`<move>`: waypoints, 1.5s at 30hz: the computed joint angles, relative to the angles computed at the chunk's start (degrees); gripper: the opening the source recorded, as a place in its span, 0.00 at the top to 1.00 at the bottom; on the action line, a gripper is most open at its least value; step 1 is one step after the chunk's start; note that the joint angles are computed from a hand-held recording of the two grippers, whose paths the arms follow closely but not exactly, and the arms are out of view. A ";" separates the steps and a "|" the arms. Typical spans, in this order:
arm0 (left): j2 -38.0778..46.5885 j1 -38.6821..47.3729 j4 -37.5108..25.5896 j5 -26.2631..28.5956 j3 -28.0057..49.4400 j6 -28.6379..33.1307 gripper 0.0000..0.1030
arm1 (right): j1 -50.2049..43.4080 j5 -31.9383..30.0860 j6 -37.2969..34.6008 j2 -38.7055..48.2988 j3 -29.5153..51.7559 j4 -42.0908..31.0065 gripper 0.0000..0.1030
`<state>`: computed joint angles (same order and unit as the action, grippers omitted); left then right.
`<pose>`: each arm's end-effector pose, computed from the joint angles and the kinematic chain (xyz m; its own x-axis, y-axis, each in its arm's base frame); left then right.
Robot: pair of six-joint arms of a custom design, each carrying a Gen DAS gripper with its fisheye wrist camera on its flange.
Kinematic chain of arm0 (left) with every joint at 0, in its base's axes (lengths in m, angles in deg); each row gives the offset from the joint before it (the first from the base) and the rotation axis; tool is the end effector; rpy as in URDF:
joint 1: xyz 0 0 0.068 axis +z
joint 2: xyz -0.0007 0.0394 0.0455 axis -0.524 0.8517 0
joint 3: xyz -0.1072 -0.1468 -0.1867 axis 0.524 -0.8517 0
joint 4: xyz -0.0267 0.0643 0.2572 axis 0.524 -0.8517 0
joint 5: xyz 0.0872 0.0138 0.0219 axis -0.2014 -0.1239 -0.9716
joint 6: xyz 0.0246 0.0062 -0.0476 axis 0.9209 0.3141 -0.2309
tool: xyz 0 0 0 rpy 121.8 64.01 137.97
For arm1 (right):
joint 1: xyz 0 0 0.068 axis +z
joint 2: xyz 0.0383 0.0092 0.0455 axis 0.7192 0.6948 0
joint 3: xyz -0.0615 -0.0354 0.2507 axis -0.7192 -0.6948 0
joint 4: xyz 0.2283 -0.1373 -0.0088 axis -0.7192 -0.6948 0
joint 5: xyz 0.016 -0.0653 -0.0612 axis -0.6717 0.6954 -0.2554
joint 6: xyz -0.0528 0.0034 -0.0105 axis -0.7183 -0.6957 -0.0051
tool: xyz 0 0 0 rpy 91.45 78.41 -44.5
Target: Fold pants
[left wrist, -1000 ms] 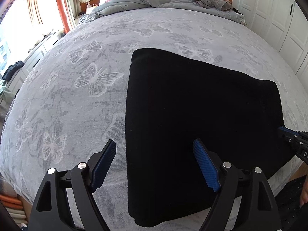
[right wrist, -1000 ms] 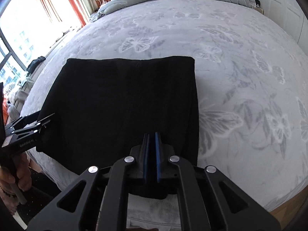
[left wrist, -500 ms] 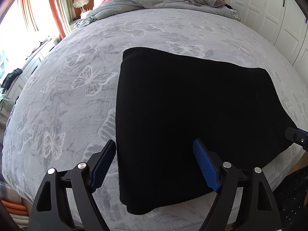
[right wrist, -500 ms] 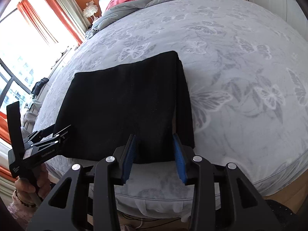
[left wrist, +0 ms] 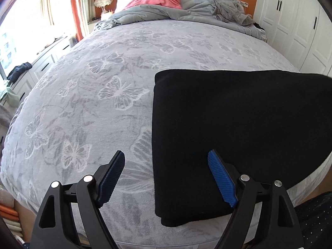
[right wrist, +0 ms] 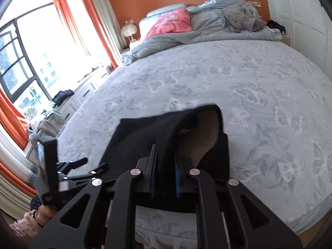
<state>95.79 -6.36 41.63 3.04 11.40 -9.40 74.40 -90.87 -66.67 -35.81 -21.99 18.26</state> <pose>0.1562 0.0631 0.2237 -0.8012 -0.0822 -0.5927 -0.0579 0.9965 -0.0600 0.1679 0.0917 0.2847 -0.7327 -0.0053 -0.6806 -0.2521 0.9309 0.2642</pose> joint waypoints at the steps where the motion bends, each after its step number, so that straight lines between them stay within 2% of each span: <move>1: 0.58 0.66 -0.17 0.21 0.26 0.34 0.22 | -2.34 -0.82 -0.73 1.93 -2.05 0.23 0.86; 3: 1.43 1.10 -0.93 0.57 0.49 1.17 0.22 | -7.01 -2.06 -2.50 8.78 -7.40 2.56 0.83; 4: 1.55 1.15 -1.62 0.97 0.54 1.34 0.22 | -8.85 -2.54 -1.45 9.42 -10.96 4.78 0.80; 5: 1.79 1.39 -2.66 1.88 0.67 1.87 0.22 | -11.06 -5.66 -0.78 7.18 -13.48 5.77 0.78; 6: 2.49 1.74 -3.85 3.21 0.97 2.60 0.22 | -11.56 -6.27 -0.01 3.00 -15.45 6.56 0.65; 7: 3.42 2.31 -4.91 4.80 1.31 3.21 0.22 | -10.42 -3.64 1.16 1.26 -14.92 4.97 0.42; 9: 6.55 3.41 -6.44 7.83 1.98 3.90 0.20 | -6.54 4.04 2.45 -0.82 -13.69 3.36 0.22; 11: 11.48 4.06 -7.59 10.59 2.78 3.92 0.19 | -5.63 4.64 0.58 -0.29 -13.16 3.10 0.23; 13: 17.68 4.43 -8.33 13.16 3.88 2.66 0.19 | -7.67 1.46 0.21 1.88 -13.93 4.85 0.23; 14: 21.15 4.81 -8.75 15.00 4.47 2.09 0.18 | -11.68 -5.98 0.36 5.15 -15.76 8.37 0.23; 15: 24.30 5.06 -9.04 16.63 4.96 1.57 0.17 | -14.31 -10.67 0.70 7.67 -16.74 10.55 0.23; 17: 24.84 5.09 -7.31 17.93 4.56 -0.04 0.15 | -18.72 -19.73 3.02 11.04 -19.25 15.25 0.21; 19: 25.60 4.21 -7.12 19.12 4.80 -0.48 0.15 | -21.49 -24.60 5.11 10.11 -21.73 18.83 0.16; 21: 26.98 4.40 -6.42 21.19 4.79 -1.54 0.14 | -22.39 -27.18 5.69 10.96 -21.69 20.17 0.17; 23: 28.84 5.44 -5.95 24.03 5.15 -1.67 0.15 | -22.09 -26.69 5.43 11.63 -21.27 20.06 0.37; 24: 29.68 6.26 -5.95 25.27 5.42 -1.67 0.18 | -23.22 -29.43 5.66 11.39 -21.80 20.81 0.56; 25: 30.14 7.13 -5.65 25.77 5.57 -1.74 0.38 | -24.19 -31.43 6.60 10.58 -22.00 21.01 0.62; 26: 31.16 8.11 -7.09 26.57 6.52 -0.46 0.54 | -24.36 -31.76 6.06 8.37 -21.92 19.24 0.63; 29: 34.58 15.13 -20.14 32.66 11.12 9.30 0.66 | -22.74 -32.28 4.30 0.39 -20.03 11.19 0.65; 31: 33.33 20.28 -30.20 32.60 12.79 18.59 0.65 | -22.59 -33.58 2.37 -4.06 -18.75 4.49 0.65; 33: 31.09 24.84 -35.91 29.52 11.99 25.79 0.63 | -20.49 -31.90 1.94 -6.73 -18.89 0.15 0.62; 34: 29.99 26.06 -35.92 27.57 10.48 27.15 0.59 | -18.51 -29.42 1.84 -7.11 -19.51 -0.79 0.59; 36: 29.06 26.67 -31.41 23.48 6.99 24.58 0.49 | -14.49 -22.48 3.61 -6.58 -21.46 -0.18 0.51; 37: 28.04 25.74 -27.99 21.62 5.08 21.58 0.41 | -14.03 -21.86 5.15 -6.49 -22.76 0.93 0.42; 38: 27.86 25.24 -25.72 21.13 3.58 19.89 0.37 | -14.87 -23.05 6.22 -7.17 -24.48 2.33 0.39; 40: 27.50 25.65 -25.06 22.83 3.22 19.51 0.31 | -14.38 -23.22 8.79 -8.46 -27.23 6.50 0.35; 41: 25.76 24.47 -24.61 22.60 2.66 18.49 0.31 | -13.58 -22.38 9.99 -9.00 -28.02 7.98 0.36; 42: 23.70 23.10 -23.75 22.56 2.06 17.33 0.31 | -13.18 -22.28 10.85 -9.27 -28.46 9.07 0.44; 43: 21.65 22.39 -23.00 22.31 1.33 16.46 0.37 | -13.06 -22.77 11.33 -9.96 -28.64 9.58 0.57; 44: 20.15 21.77 -22.62 22.08 0.91 15.94 0.48 | -12.51 -22.13 11.94 -11.10 -28.37 9.22 0.60; 45: 19.12 22.23 -23.19 22.46 0.96 16.64 0.54 | -11.04 -20.61 12.34 -13.10 -27.53 7.56 0.63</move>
